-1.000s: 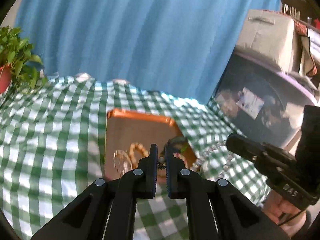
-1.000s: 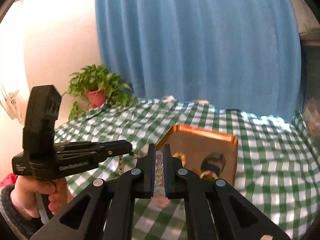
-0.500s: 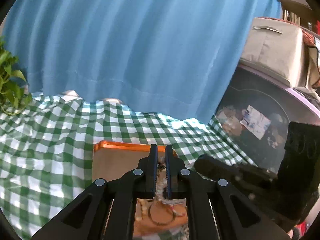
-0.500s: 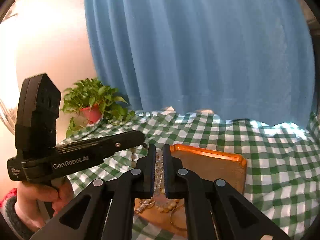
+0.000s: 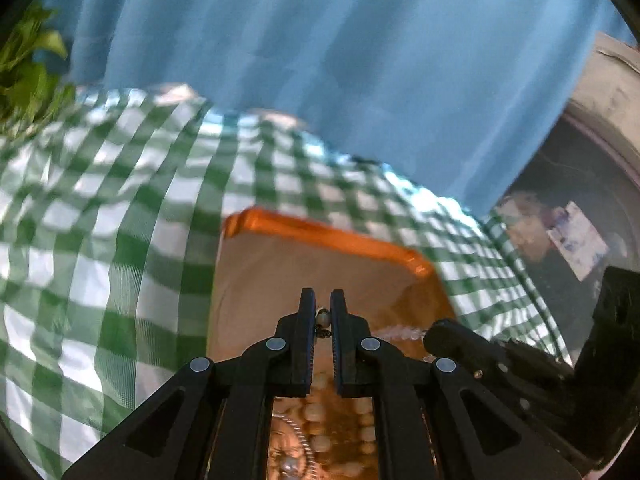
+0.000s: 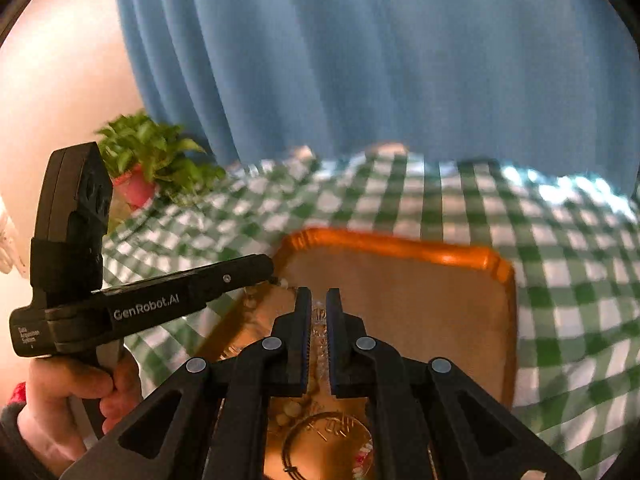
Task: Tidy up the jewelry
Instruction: 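Carry the crystal bracelet with the right tool while the left tool carries the black bead bracelet over the tray, then open both tools, releasing both bracelets into the tray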
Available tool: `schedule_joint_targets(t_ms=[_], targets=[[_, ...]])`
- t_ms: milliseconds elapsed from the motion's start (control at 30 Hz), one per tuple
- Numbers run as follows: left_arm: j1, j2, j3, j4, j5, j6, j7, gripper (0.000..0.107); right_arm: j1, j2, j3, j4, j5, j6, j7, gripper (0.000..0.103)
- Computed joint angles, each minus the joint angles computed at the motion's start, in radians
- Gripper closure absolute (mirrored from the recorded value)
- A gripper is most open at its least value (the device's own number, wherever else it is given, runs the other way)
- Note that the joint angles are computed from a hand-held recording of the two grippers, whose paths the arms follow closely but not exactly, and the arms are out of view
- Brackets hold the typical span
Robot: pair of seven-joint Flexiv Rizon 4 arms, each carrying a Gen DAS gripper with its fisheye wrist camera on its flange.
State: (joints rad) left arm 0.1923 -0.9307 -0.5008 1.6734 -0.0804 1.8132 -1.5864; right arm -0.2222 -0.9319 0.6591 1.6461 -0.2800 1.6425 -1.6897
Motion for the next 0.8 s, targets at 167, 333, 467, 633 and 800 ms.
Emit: schedule_joint_targets(t_ms=[167,333,467,633,800], targets=[[-0.114,0.041,0.147,-0.007,-0.049,-0.025,-0.004,0.099,0.096,0.03,-0.131,0.008,0.018,0.015,0.031,0.097],[-0.279,0.104,0.349,0.003,-0.128,-0.067,-0.018,0.084,0.069,0.022,-0.098,0.013,0.014,0.027,0.058,0.069],[-0.349,0.161,0.427,0.069,-0.149,-0.019,-0.036,0.039,0.061,0.053,-0.102,0.061,0.001,0.082,0.073,0.036],[-0.409,0.25,0.47,0.194,-0.152,0.05,-0.038,0.033,0.002,0.111,-0.076,0.174,-0.051,0.137,0.115,0.035],[-0.535,0.352,0.549,0.304,-0.196,0.069,-0.032,0.031,0.076,0.26,-0.211,0.373,-0.009,0.297,0.155,0.034]])
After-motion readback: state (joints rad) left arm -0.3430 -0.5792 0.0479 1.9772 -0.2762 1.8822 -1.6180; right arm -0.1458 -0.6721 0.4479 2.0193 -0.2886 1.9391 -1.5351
